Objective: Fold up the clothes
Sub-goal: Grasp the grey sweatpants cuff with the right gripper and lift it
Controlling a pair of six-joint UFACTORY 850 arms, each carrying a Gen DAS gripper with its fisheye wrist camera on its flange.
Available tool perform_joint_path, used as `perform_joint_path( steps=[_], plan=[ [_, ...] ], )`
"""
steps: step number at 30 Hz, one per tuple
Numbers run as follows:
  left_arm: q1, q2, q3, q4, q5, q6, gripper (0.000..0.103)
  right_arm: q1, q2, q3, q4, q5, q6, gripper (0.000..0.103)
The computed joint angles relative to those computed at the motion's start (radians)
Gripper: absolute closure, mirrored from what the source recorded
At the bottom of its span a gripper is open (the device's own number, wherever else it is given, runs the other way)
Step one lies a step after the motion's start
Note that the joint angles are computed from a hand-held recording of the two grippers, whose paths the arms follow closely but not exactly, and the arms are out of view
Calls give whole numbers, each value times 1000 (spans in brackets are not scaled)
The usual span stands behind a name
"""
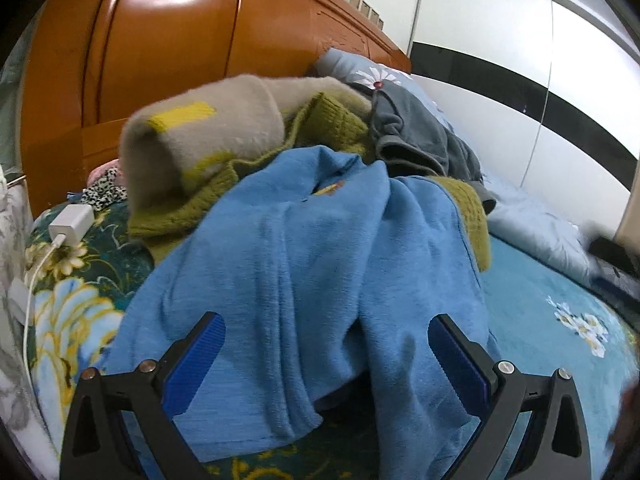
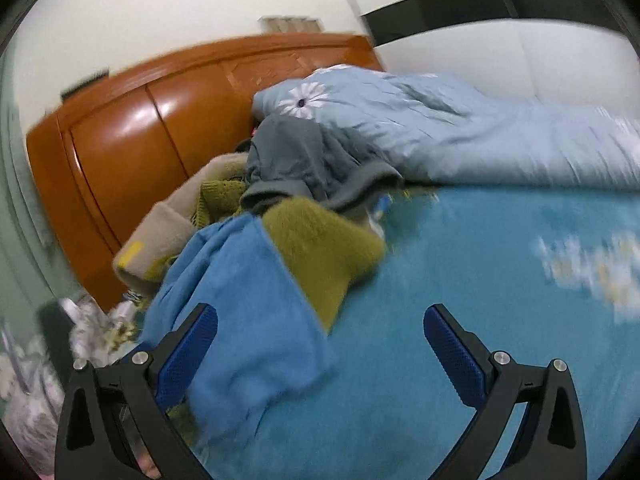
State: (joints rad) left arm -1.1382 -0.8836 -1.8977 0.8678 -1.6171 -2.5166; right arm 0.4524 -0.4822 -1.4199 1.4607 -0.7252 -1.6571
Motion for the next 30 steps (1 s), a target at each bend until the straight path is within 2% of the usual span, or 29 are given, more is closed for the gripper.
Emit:
perform_joint_path(
  steps=[4,7,10,14,16,17,19,21,22,23,25,27,30],
  plan=[
    [-9,-27,-35,-3,-63,1,0,110,-132,-273,-273,102,211,0],
    [-19,-36,-42,10,-91,-20,0,188,-249,-478,-541,97,434,0],
    [-26,-14,2,6,-78,-92,0,247,-315,-580,-781,144,591,0],
    [-20,40,95,-12,23,-189,0,293,-368,-647,-1044,229,795,0],
    [-22,34,89,-3,16,-194,0,307,-397,-690,-1164,255,919,3],
    [-23,28,81,2,8,-189,0,311,-412,-716,-1214,248,973,7],
    [-24,27,83,11,11,-189,0,319,-445,-775,-1304,226,1074,25],
    [-26,37,104,21,30,-213,0,323,-474,-838,-1344,179,1134,61],
    [-28,41,114,28,37,-226,0,324,-482,-860,-1362,161,1162,71],
    [-30,45,123,36,41,-241,0,325,-490,-883,-1379,143,1190,87],
    [-34,52,140,52,45,-269,0,313,-473,-887,-1347,142,1201,91],
    [-38,53,146,61,43,-280,0,297,-432,-872,-1321,178,1226,92],
    [-39,52,145,63,44,-284,0,253,-358,-856,-1189,215,1199,94]
  ],
)
